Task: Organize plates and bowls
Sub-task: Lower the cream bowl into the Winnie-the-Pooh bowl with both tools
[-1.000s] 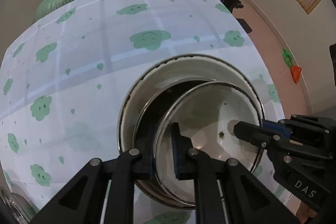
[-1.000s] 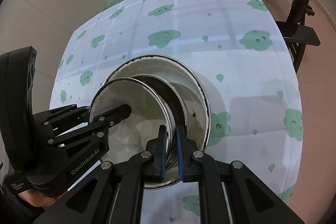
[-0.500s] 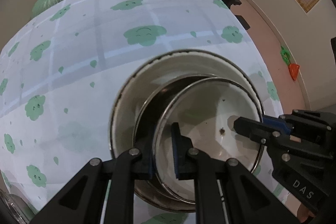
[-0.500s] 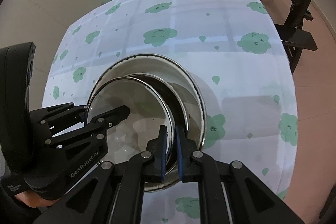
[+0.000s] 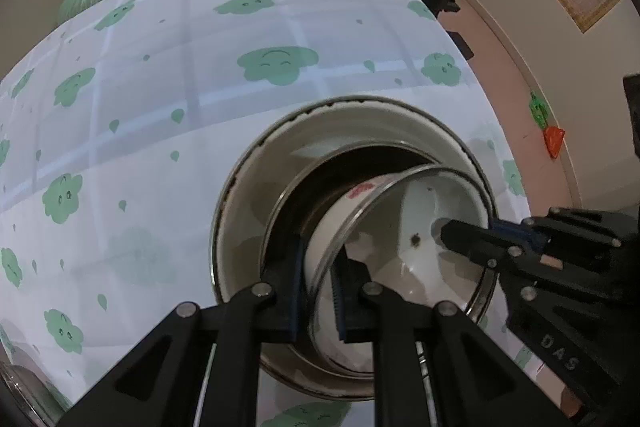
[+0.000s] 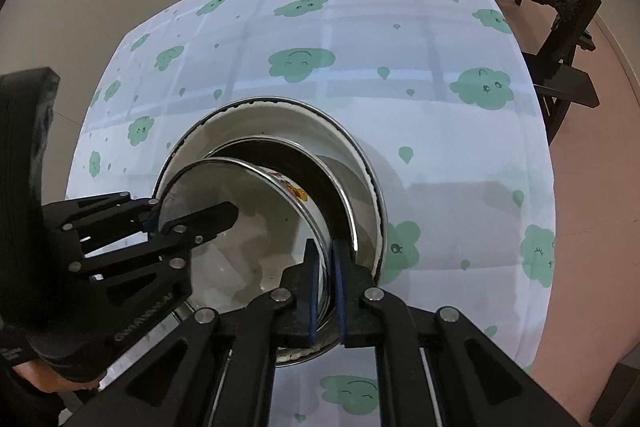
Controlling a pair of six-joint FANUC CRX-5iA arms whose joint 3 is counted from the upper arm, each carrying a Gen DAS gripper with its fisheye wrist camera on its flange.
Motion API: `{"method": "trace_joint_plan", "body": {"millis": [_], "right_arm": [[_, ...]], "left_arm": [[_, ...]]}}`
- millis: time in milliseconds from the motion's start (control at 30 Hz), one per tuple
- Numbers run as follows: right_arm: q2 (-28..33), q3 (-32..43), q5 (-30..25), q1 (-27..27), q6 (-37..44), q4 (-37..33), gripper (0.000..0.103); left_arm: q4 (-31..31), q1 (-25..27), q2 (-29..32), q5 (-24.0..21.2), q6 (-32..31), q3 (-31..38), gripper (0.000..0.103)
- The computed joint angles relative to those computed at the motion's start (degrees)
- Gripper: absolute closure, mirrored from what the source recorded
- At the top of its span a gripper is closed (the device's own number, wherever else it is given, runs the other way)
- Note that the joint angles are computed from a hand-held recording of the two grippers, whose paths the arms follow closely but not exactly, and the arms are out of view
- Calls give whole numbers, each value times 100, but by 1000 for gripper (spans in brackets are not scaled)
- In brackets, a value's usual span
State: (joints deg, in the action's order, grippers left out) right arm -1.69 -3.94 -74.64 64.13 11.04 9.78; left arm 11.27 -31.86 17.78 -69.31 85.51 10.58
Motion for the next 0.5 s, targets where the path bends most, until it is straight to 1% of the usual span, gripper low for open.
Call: {"method": "trace_joint_plan", "body": {"millis": [167, 267, 300, 400, 500], "right_arm": [[38, 25, -23, -15, -63, 27, 98], [32, 12, 16, -36, -101, 32, 98], [30, 11, 17, -37, -102, 25, 98], [72, 42, -95, -20, -88, 12, 97], [47, 18, -46, -39, -159, 11, 97]], "left_arm": [[-175, -51, 30, -83, 96, 119, 89], [-82, 8, -18, -58, 66, 85, 89], [-142, -9, -32, -33, 106, 111, 91], [-59, 35, -113, 35, -6, 121, 90], [-251, -32, -161, 70, -3, 197, 90]]}}
